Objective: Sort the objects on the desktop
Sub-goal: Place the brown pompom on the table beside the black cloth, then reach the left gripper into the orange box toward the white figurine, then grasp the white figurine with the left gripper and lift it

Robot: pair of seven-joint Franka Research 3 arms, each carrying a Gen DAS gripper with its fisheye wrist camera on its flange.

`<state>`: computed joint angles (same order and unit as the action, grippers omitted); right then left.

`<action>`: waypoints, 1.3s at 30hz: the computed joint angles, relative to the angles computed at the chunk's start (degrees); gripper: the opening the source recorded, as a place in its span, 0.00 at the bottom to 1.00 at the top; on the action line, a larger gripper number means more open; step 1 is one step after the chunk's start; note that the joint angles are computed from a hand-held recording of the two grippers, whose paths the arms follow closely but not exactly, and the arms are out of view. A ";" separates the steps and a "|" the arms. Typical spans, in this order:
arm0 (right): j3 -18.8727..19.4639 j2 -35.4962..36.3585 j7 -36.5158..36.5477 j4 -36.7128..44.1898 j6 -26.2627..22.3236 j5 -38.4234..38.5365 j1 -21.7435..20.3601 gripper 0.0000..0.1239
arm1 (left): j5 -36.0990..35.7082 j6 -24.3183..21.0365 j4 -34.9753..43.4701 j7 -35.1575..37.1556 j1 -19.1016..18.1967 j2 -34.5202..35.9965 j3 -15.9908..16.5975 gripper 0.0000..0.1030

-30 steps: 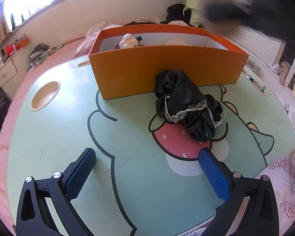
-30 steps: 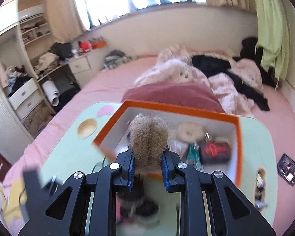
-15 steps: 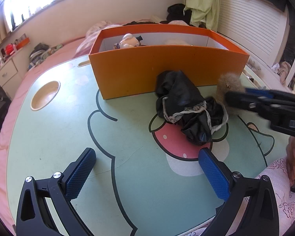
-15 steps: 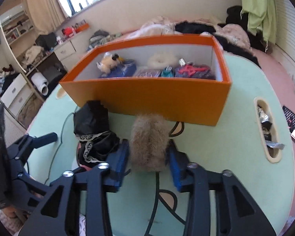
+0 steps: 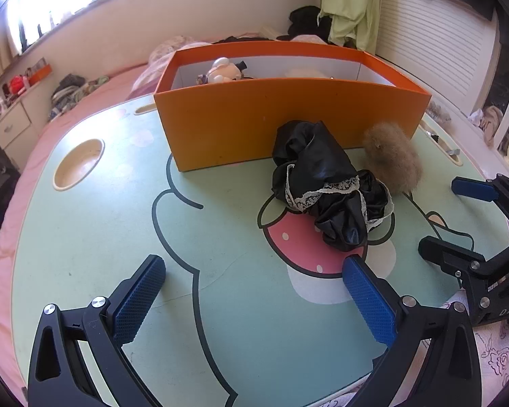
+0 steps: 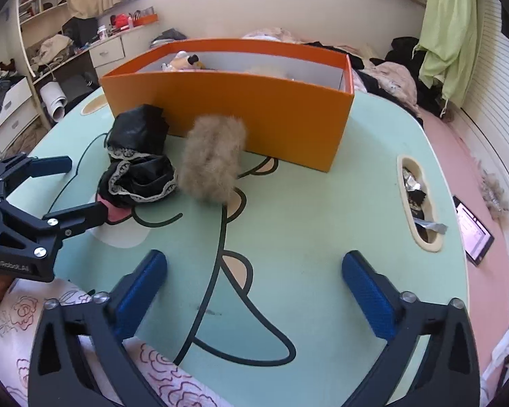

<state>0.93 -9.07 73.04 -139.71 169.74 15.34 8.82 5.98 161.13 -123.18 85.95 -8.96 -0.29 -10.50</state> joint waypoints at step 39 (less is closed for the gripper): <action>-0.84 0.42 -4.19 -0.44 1.35 3.76 0.98 0.83 | 4.27 -15.86 33.46 -1.06 -2.28 15.71 1.53 0.38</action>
<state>0.09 -8.65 68.85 -140.15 171.09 19.11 9.81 10.25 145.27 -89.72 84.90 -11.24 15.42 -8.96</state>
